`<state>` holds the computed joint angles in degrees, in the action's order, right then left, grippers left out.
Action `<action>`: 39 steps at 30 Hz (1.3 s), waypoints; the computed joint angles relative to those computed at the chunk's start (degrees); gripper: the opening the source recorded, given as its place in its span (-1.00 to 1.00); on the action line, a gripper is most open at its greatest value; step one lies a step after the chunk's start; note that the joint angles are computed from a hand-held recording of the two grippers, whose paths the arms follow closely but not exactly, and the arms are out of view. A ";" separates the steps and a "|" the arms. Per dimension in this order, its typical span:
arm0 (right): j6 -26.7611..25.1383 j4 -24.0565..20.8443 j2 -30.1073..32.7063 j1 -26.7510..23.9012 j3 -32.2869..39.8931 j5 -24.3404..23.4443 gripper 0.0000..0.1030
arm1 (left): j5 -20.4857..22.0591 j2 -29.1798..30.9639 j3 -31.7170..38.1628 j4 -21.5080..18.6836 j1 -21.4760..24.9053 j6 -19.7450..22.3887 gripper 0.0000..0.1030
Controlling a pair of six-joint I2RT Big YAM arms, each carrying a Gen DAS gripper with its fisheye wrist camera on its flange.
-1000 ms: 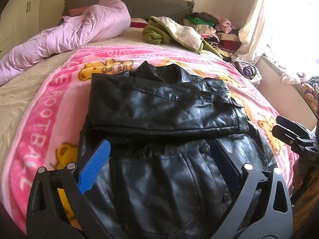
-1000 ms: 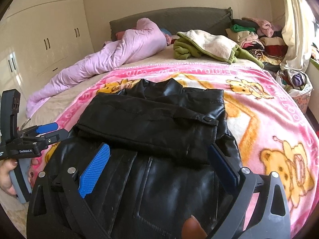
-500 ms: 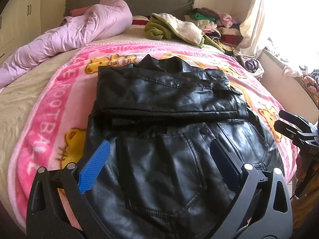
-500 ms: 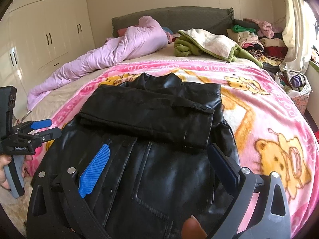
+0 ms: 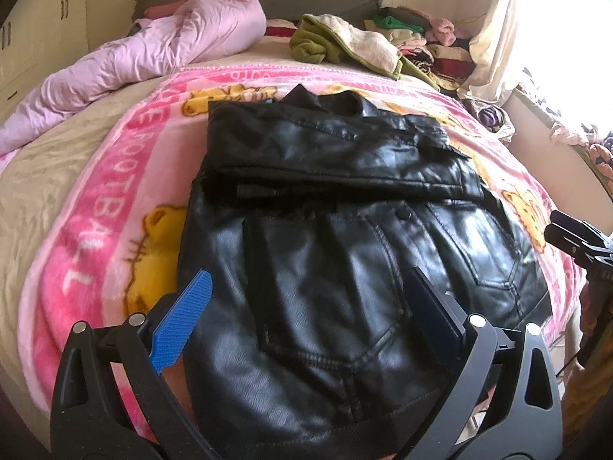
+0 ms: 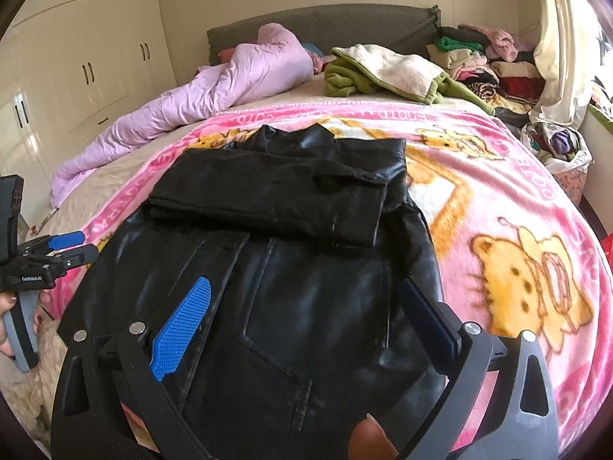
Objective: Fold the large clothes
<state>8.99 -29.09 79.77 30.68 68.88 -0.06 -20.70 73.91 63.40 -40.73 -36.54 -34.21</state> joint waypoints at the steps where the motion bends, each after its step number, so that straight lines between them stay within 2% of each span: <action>1: 0.01 -0.19 -0.21 -0.12 -0.39 -0.34 0.91 | 0.00 -0.27 -0.38 -0.13 0.02 -0.32 0.82; 7: -0.02 -0.95 -1.45 -0.66 -2.47 -0.60 0.91 | 0.01 -1.91 -3.08 -1.33 0.51 -2.12 0.82; 13: -0.04 -2.10 -2.03 -1.50 -3.78 -0.92 0.91 | 1.97 -3.89 -6.38 -1.68 1.19 -3.84 0.82; 15: 0.01 -2.25 -2.29 -1.74 -4.31 -0.95 0.91 | 3.50 -4.65 -7.58 -1.58 1.59 -4.19 0.82; 20: 0.47 -2.54 -2.65 -2.47 -5.21 -1.41 0.91 | 10.70 -6.54 -10.07 0.39 3.62 -4.79 0.82; 28: -0.69 -4.34 -3.38 -3.63 -6.32 -4.11 0.91 | 18.77 -6.46 -10.72 -1.45 5.23 -2.46 0.82; 35: -3.42 -9.55 -2.34 -4.64 -6.35 -7.44 0.91 | 22.40 -5.61 -10.75 -2.01 5.63 -0.45 0.82; 39: -4.54 -10.23 -2.41 -5.82 -7.26 -9.79 0.91 | 24.80 -4.85 -10.59 -1.62 6.68 -0.30 0.81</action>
